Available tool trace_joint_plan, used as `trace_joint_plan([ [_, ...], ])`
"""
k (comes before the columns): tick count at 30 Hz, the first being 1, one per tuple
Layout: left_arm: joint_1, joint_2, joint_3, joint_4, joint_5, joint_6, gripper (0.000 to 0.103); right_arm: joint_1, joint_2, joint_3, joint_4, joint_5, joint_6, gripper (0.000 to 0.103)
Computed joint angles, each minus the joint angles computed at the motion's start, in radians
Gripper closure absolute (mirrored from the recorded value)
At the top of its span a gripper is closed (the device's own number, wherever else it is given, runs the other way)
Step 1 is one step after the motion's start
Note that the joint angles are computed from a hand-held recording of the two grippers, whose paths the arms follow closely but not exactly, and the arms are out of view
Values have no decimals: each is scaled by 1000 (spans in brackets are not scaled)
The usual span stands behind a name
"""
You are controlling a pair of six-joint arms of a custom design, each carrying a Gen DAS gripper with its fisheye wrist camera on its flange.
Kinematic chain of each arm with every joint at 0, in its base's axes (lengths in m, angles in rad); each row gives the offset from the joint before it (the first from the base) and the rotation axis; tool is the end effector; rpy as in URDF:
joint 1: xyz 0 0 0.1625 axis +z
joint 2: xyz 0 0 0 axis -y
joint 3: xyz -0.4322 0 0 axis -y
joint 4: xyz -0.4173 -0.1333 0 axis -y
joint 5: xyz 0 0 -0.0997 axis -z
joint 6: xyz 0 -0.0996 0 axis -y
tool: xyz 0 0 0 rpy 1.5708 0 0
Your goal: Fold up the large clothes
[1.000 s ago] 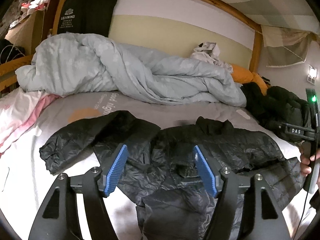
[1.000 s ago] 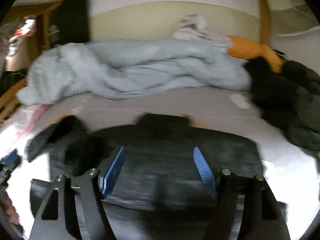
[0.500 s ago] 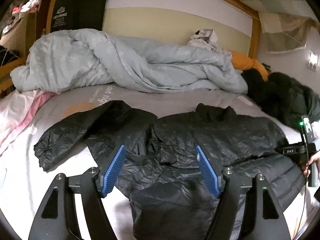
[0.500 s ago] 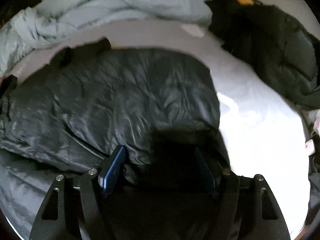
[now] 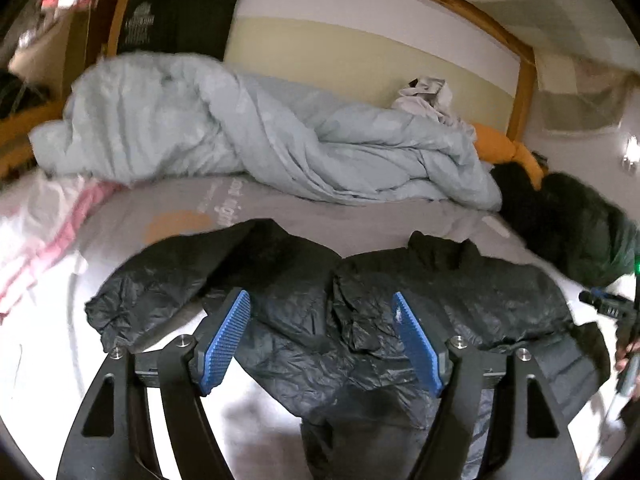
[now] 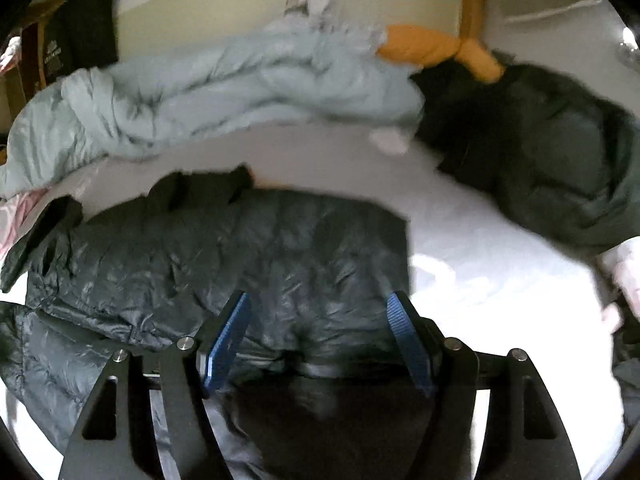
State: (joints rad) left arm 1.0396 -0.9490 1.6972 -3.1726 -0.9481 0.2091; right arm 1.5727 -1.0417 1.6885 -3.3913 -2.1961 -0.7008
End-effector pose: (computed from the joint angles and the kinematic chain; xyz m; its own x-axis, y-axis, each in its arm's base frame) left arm -0.1815 -0.6868 0.2519 -0.8338 0.1494 -0.5314 0.5173 0.5476 -0.6577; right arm 0.0763 -0.6641 0.3448 -0.6200 0.1620 0.7677 -0.5240 0.6427 -0.5589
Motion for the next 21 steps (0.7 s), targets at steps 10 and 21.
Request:
trace_joint_plan([
  [10,138,17,-133,190,211,-291,30,-84,-60,80,-208,80,-101,30],
  [21,228,18,-147,307,109,-529,32,-127,-108,84,-84,124,-7,30],
])
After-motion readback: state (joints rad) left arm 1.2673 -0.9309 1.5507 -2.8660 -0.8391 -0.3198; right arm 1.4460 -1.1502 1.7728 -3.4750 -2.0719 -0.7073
